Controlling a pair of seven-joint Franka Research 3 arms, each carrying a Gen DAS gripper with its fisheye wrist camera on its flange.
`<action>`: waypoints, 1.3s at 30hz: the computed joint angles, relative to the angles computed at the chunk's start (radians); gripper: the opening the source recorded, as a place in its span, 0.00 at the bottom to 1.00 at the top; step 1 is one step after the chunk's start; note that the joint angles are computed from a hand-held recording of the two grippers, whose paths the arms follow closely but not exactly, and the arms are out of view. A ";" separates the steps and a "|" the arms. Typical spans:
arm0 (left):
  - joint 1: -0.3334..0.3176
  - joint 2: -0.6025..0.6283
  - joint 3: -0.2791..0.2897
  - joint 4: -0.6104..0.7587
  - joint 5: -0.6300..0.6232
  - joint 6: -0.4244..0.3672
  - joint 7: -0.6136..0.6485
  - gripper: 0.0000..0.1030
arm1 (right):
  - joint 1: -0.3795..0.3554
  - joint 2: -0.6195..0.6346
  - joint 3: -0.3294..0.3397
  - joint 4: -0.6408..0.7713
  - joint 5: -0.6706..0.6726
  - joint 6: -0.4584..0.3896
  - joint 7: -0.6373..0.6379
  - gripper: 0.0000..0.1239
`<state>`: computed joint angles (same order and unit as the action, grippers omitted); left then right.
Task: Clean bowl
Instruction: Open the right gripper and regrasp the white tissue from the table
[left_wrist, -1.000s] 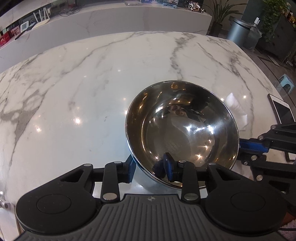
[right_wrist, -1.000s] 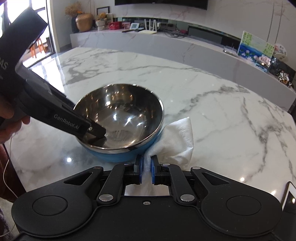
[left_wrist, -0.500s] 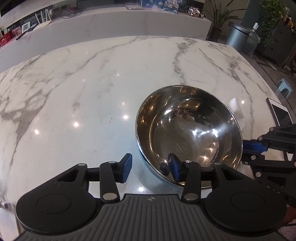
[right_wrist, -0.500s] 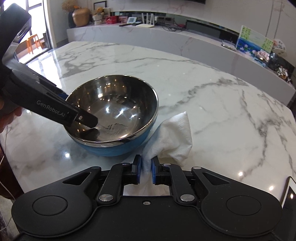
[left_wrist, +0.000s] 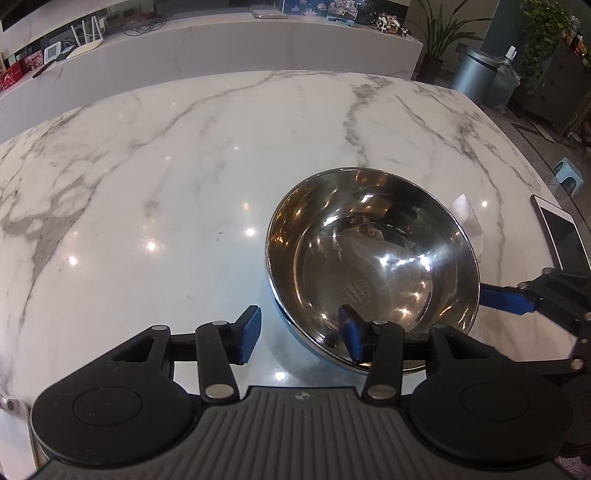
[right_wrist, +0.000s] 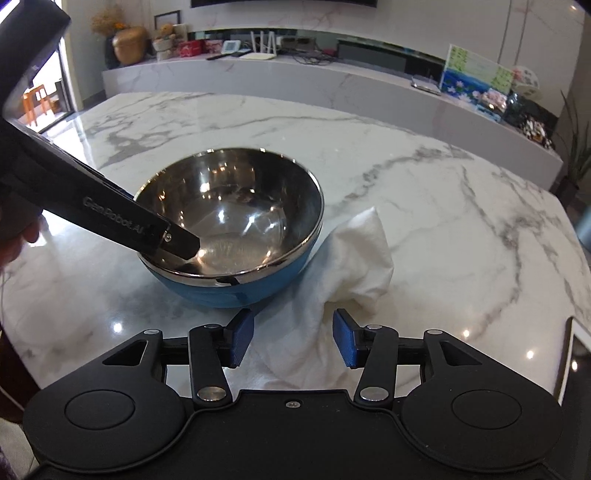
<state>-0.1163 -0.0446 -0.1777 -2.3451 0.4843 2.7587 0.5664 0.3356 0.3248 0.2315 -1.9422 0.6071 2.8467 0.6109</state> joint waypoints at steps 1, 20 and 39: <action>0.000 0.000 0.000 0.000 -0.002 0.000 0.002 0.43 | 0.005 0.004 -0.003 0.001 -0.009 0.001 0.002 0.37; -0.009 0.009 -0.002 0.017 -0.019 -0.023 0.034 0.43 | 0.008 0.019 -0.054 0.025 -0.357 0.012 -0.357 0.13; -0.009 0.002 0.001 0.011 -0.038 -0.012 0.039 0.44 | 0.016 0.016 -0.007 -0.027 -0.160 0.182 -0.207 0.38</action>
